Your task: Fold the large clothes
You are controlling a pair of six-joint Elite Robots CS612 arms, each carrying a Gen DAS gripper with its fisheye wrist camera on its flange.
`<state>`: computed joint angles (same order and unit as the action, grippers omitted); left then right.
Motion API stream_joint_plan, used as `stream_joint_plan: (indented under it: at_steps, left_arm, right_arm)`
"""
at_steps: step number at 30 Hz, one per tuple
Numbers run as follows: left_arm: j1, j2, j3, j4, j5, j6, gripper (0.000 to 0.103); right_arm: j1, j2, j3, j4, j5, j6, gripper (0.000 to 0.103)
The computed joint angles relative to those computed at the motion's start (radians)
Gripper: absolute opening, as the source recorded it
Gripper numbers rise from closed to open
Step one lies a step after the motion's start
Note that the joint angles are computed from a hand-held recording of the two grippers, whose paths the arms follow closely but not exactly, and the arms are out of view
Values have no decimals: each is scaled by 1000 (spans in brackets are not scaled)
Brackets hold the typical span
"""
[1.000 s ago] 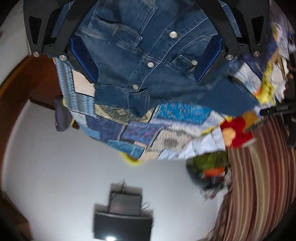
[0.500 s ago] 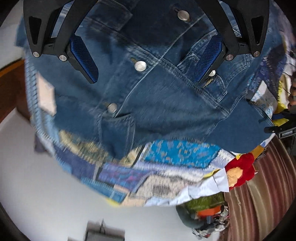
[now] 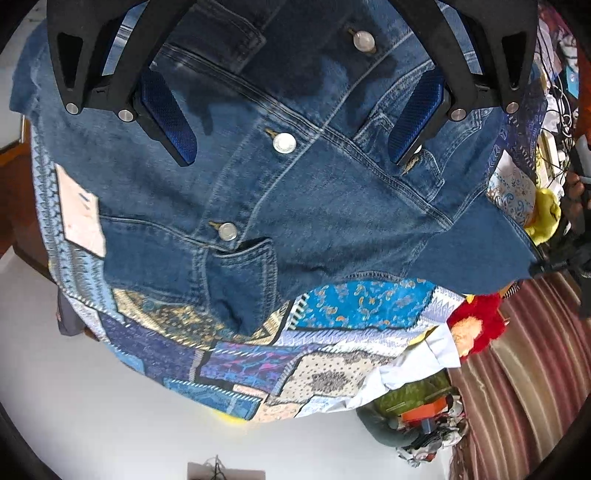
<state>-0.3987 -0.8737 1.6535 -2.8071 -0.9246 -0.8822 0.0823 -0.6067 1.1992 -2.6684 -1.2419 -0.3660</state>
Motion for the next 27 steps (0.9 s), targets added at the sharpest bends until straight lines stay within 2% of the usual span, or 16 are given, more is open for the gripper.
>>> stream_joint_plan:
  at_steps: [2, 4, 6, 8, 10, 12, 16, 18, 20, 21, 22, 24, 25, 27]
  left_arm:
    - [-22, 1, -15, -67, 20, 91, 8]
    - [-39, 7, -33, -129, -8, 176, 7]
    - [-51, 23, -65, -144, -55, 235, 7]
    - [-55, 49, -104, -129, -152, 270, 7]
    - [-59, 75, -138, -88, -224, 278, 7]
    - [-55, 112, -181, -34, -329, 277, 7]
    - [-50, 177, -239, 42, -503, 247, 7]
    - [-53, 199, -252, 48, -548, 233, 8]
    - [-61, 202, -241, 19, -536, 220, 10]
    - [-61, 201, -240, 17, -535, 219, 12]
    - [-60, 198, -236, 15, -545, 219, 18]
    - [-53, 186, -225, 21, -575, 210, 41]
    - [-50, 174, -208, 11, -580, 201, 56]
    - [-46, 149, -161, -57, -576, 168, 60]
  right_arm:
    - [-7, -13, 18, -22, 9, 12, 103]
    - [-18, -31, 41, -44, 26, 29, 103]
    - [-29, -49, 66, -68, 39, 49, 103]
    - [-39, -66, 87, -82, 53, 63, 103]
    - [-50, -85, 113, -102, 61, 79, 103]
    - [-63, -104, 144, -126, 66, 91, 103]
    - [-84, -131, 194, -167, 57, 96, 103]
    - [-95, -143, 215, -180, 54, 102, 103]
    - [-103, -149, 226, -183, 53, 109, 103]
    - [-107, -151, 230, -181, 53, 114, 103]
    - [-110, -151, 231, -179, 55, 118, 103]
    - [-114, -147, 227, -163, 64, 128, 103]
    - [-115, -143, 220, -150, 70, 135, 103]
    - [-114, -134, 208, -135, 81, 149, 103]
